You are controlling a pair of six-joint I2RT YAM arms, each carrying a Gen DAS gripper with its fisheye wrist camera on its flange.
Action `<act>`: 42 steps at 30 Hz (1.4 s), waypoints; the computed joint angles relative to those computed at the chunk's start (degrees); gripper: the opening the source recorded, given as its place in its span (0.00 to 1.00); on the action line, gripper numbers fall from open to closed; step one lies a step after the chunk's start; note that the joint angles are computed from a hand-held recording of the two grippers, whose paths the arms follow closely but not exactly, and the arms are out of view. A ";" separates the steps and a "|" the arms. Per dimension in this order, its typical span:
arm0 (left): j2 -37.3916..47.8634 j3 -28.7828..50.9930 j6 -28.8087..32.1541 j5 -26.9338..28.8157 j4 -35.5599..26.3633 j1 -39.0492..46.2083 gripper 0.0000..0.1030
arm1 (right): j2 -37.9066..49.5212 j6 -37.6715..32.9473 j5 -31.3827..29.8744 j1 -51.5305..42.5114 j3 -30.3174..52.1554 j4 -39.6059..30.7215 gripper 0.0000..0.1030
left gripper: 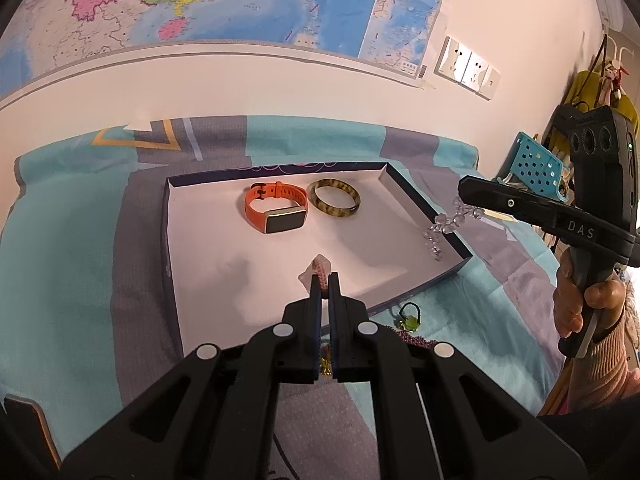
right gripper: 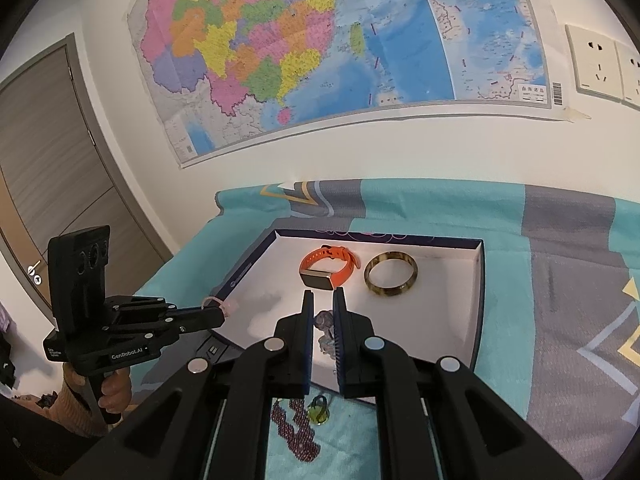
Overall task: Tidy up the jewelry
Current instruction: 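Carry the pink pendant with the left gripper while the right gripper carries the crystal bracelet into the box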
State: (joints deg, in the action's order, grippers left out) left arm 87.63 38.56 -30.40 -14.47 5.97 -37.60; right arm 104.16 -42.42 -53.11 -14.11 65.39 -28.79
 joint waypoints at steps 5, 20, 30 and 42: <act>1.97 2.03 0.90 1.19 -0.31 1.41 0.04 | 0.60 1.38 0.67 1.00 0.33 1.31 0.08; 6.00 4.95 2.07 3.76 0.45 3.89 0.04 | 3.70 5.87 3.09 4.31 3.05 4.13 0.08; 9.11 7.30 2.83 4.77 0.43 5.49 0.04 | 5.43 7.93 4.53 6.21 4.32 5.76 0.08; 12.47 9.79 2.95 6.44 -0.24 7.26 0.04 | 7.94 10.70 6.12 8.34 6.39 7.36 0.08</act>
